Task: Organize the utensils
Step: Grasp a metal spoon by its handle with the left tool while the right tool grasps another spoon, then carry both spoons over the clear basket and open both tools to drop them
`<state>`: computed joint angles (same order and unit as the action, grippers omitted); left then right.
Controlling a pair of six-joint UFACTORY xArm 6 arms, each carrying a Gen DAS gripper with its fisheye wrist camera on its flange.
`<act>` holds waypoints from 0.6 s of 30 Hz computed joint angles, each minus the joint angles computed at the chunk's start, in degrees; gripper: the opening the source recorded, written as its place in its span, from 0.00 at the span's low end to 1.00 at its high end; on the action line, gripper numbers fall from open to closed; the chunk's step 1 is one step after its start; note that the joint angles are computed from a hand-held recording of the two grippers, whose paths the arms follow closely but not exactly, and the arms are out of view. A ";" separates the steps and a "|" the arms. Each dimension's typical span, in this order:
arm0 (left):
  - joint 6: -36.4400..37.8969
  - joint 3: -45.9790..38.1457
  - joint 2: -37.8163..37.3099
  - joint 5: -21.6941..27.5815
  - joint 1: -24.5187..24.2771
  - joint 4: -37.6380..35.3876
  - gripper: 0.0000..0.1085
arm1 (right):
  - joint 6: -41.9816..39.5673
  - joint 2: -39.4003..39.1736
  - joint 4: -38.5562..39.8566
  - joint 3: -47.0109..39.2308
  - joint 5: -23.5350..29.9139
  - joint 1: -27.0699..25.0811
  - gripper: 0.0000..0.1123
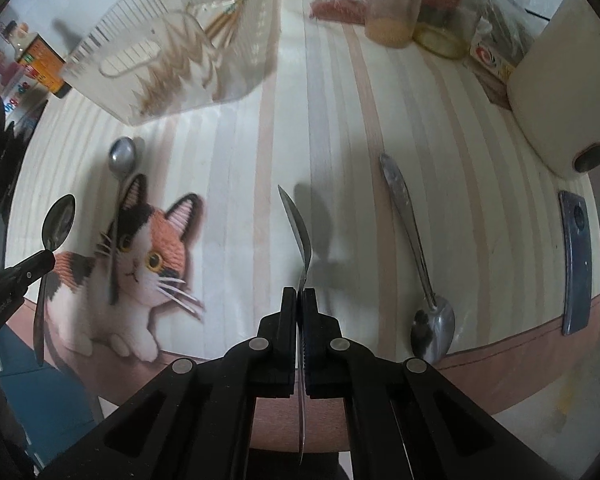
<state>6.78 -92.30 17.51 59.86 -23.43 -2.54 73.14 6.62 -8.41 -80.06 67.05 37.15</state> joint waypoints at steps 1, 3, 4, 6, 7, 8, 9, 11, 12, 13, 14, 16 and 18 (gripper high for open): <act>0.18 -0.11 -0.30 -0.06 -0.01 -0.26 0.01 | 0.04 -0.12 -0.06 -0.02 -0.33 -0.04 0.02; 0.53 -0.87 -0.85 0.02 -0.06 -1.03 0.00 | 0.01 -1.00 0.02 0.46 -1.32 -0.33 0.02; 0.87 -1.14 -1.09 0.14 -0.05 -1.46 0.01 | 0.14 -1.21 -0.20 0.34 -1.55 -0.29 0.02; 1.25 -1.87 -1.36 0.47 0.13 -1.85 0.01 | 0.09 -2.09 -0.77 1.10 -2.47 -0.56 0.02; 1.64 -2.37 -1.48 0.67 0.23 -2.45 0.01 | -0.20 -2.52 -0.92 0.95 -2.64 -0.89 0.02; 1.61 -3.00 -1.35 0.91 0.15 -2.59 0.01 | -0.13 -2.85 -1.21 0.51 -2.72 -1.01 0.02; 1.73 -3.64 -1.36 1.06 0.15 -2.92 0.01 | 0.16 -2.86 -1.53 0.33 -3.07 -0.95 0.02; 2.15 -5.44 -1.10 1.55 0.23 -3.83 0.00 | 0.47 -3.15 -2.49 -0.47 -3.51 -1.01 0.02; 2.45 -5.81 -1.30 1.66 0.38 -4.31 0.01 | 0.45 -2.68 -2.99 -1.32 -3.84 -1.28 0.02; 2.61 -6.98 -0.92 2.00 0.42 -4.89 0.01 | 0.44 -2.64 -3.21 -1.66 -4.17 -1.51 0.02; 2.79 -8.54 -0.40 2.44 0.41 -5.52 0.01 | 0.39 -2.95 -3.43 -1.96 -4.53 -1.84 0.02; 3.28 -10.97 -0.02 2.92 0.37 -6.91 0.01 | 0.30 -3.04 -3.94 -3.46 -4.90 -2.57 0.02; 3.58 -15.59 1.47 4.11 0.29 -8.26 0.01 | -0.09 -3.09 -4.43 -4.98 -5.63 -3.64 0.02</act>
